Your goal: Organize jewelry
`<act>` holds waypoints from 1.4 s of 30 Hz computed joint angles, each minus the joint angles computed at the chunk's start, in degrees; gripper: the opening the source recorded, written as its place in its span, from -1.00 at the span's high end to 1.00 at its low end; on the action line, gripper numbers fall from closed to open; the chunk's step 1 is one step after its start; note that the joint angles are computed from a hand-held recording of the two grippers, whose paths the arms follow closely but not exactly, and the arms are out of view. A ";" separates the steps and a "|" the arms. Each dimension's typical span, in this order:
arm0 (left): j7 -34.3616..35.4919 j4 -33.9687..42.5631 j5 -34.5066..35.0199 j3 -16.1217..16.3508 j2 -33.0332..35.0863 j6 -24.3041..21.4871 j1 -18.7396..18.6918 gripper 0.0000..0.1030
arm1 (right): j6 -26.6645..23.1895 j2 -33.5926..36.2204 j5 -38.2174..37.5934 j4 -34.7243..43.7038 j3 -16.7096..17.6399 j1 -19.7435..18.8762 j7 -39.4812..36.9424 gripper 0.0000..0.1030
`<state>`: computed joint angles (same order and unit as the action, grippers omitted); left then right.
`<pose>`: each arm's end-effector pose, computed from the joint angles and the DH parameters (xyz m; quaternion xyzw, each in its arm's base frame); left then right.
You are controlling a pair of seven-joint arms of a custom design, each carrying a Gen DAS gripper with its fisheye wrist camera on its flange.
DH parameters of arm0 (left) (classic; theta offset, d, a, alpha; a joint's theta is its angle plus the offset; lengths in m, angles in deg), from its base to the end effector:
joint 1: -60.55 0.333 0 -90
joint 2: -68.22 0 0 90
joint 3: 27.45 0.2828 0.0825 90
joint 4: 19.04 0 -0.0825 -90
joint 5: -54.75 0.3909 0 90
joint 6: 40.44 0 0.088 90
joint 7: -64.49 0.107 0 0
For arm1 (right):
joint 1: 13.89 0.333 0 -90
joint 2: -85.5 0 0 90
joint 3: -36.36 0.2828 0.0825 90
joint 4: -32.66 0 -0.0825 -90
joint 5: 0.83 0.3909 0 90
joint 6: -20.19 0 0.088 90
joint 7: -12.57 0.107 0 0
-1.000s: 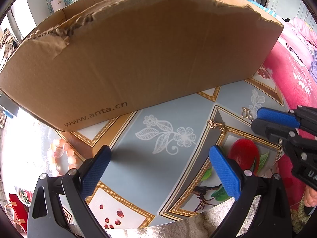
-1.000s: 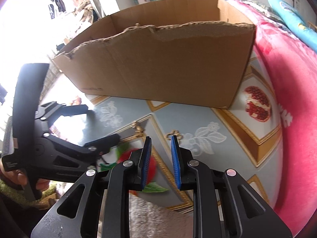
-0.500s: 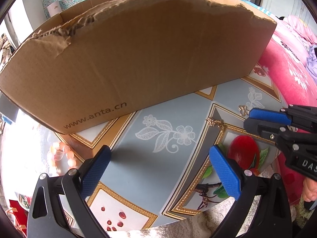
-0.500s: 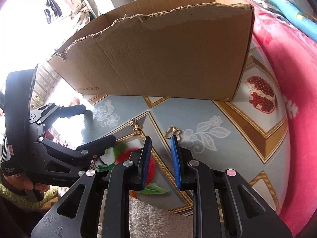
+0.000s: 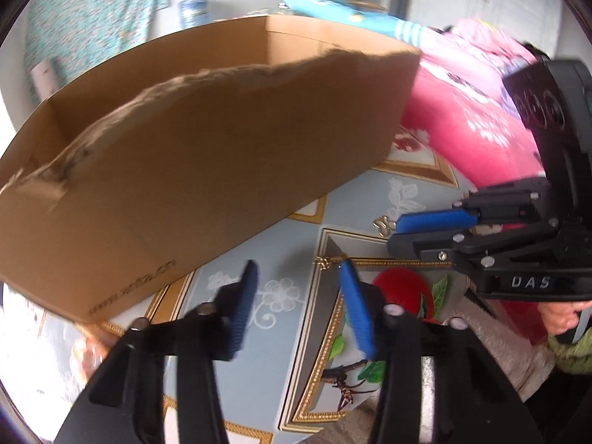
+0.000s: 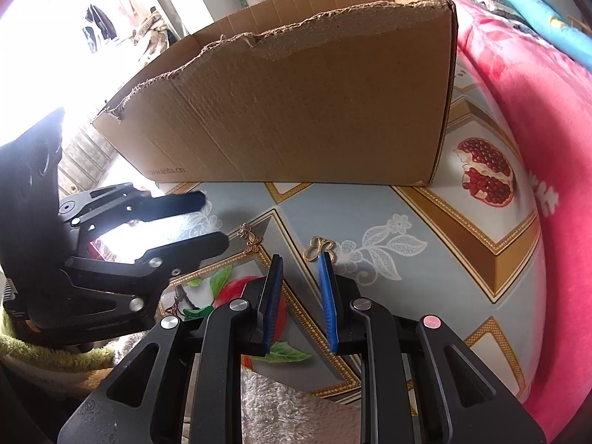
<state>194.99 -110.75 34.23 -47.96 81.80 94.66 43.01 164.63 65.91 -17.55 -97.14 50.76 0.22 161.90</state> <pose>0.5402 -0.4006 0.5262 -0.1968 0.9264 -0.3167 0.0525 0.4455 0.2551 0.5241 -0.5469 0.7728 -0.1618 0.2784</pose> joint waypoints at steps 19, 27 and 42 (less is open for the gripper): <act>4.40 3.53 2.77 -1.30 3.97 -0.27 -0.78 0.94 | -0.34 -0.63 0.25 -0.04 0.20 -0.22 0.32 0.62; 4.38 2.89 0.06 -1.44 3.25 -0.88 0.21 0.96 | -0.52 -0.57 -0.06 0.02 0.30 -0.24 0.76 0.62; 2.63 -1.27 -6.92 0.05 -1.70 2.37 1.90 0.96 | 2.12 -1.11 -1.33 0.13 0.72 0.01 -1.73 0.39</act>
